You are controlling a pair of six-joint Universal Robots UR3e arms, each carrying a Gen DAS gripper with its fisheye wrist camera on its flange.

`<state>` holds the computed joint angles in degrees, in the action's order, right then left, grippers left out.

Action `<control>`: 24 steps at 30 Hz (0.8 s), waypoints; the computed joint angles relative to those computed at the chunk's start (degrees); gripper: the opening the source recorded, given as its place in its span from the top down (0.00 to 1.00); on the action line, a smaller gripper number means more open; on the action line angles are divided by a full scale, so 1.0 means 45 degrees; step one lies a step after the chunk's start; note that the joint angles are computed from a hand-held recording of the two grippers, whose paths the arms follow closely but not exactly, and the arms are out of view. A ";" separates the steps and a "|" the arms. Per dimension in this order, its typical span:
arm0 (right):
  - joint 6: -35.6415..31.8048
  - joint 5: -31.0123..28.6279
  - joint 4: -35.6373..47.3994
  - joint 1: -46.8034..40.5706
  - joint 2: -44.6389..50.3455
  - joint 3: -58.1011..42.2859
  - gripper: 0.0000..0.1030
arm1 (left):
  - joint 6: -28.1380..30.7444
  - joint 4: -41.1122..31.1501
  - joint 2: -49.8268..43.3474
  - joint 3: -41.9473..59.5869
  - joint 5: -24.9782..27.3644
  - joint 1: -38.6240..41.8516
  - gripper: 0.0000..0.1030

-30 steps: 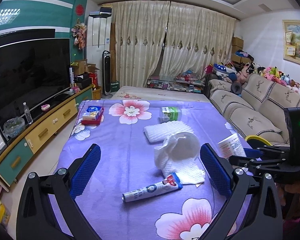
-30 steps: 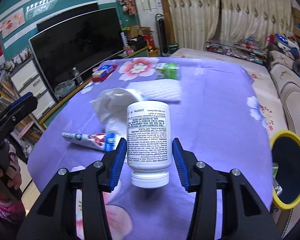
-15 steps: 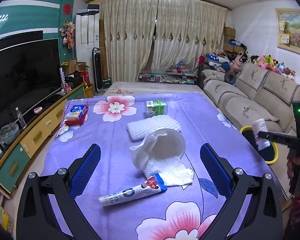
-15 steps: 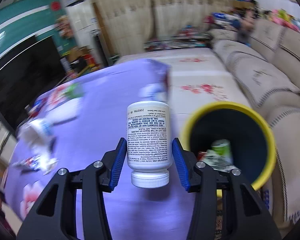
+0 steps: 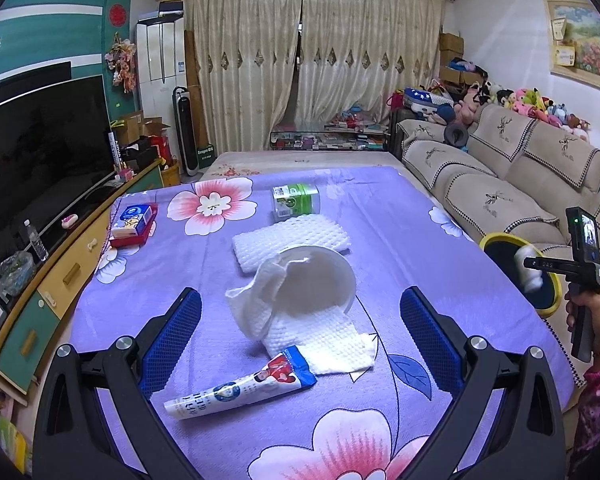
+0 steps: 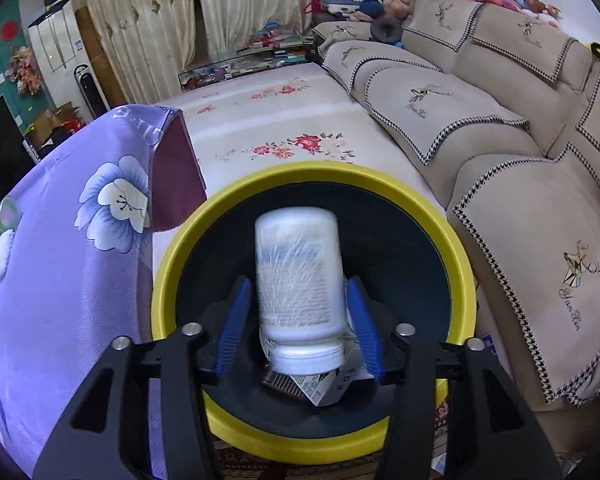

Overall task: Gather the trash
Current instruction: 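Carry the pill bottle over the bin and open the right gripper, then grasp the white tissue with the left gripper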

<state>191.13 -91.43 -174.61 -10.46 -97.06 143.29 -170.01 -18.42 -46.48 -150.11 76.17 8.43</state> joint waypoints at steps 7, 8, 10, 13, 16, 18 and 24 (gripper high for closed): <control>0.0251 -0.0368 -0.0135 0.0705 -0.0235 0.0165 0.50 | 0.0270 0.0010 -0.0056 -0.0225 -0.0349 0.0517 0.05; 0.0308 -0.0391 -0.0057 0.0815 -0.0367 0.0165 0.50 | 0.0295 -0.0020 -0.0035 -0.0246 -0.0409 0.0598 0.05; 0.0514 -0.0479 0.0099 0.1170 -0.0619 0.0114 0.50 | 0.0438 0.0073 -0.0137 -0.0326 -0.0512 0.0828 0.05; 0.0586 -0.0515 0.0263 0.1482 -0.0951 0.0138 0.50 | 0.0465 0.1541 -0.1613 -0.0342 0.0231 0.0419 0.05; 0.0764 -0.0739 0.0537 0.2016 -0.1107 -0.0095 0.50 | 0.0534 0.2473 -0.2917 -0.0225 0.0551 0.0393 0.12; 0.0831 -0.0799 0.0612 0.2218 -0.1164 -0.0181 0.50 | 0.0578 0.2511 -0.3372 -0.0092 0.0370 0.0646 0.17; 0.0820 -0.0733 0.0748 0.2312 -0.1193 -0.0350 0.50 | 0.0662 0.2909 -0.4733 0.0300 -0.0189 0.1365 0.27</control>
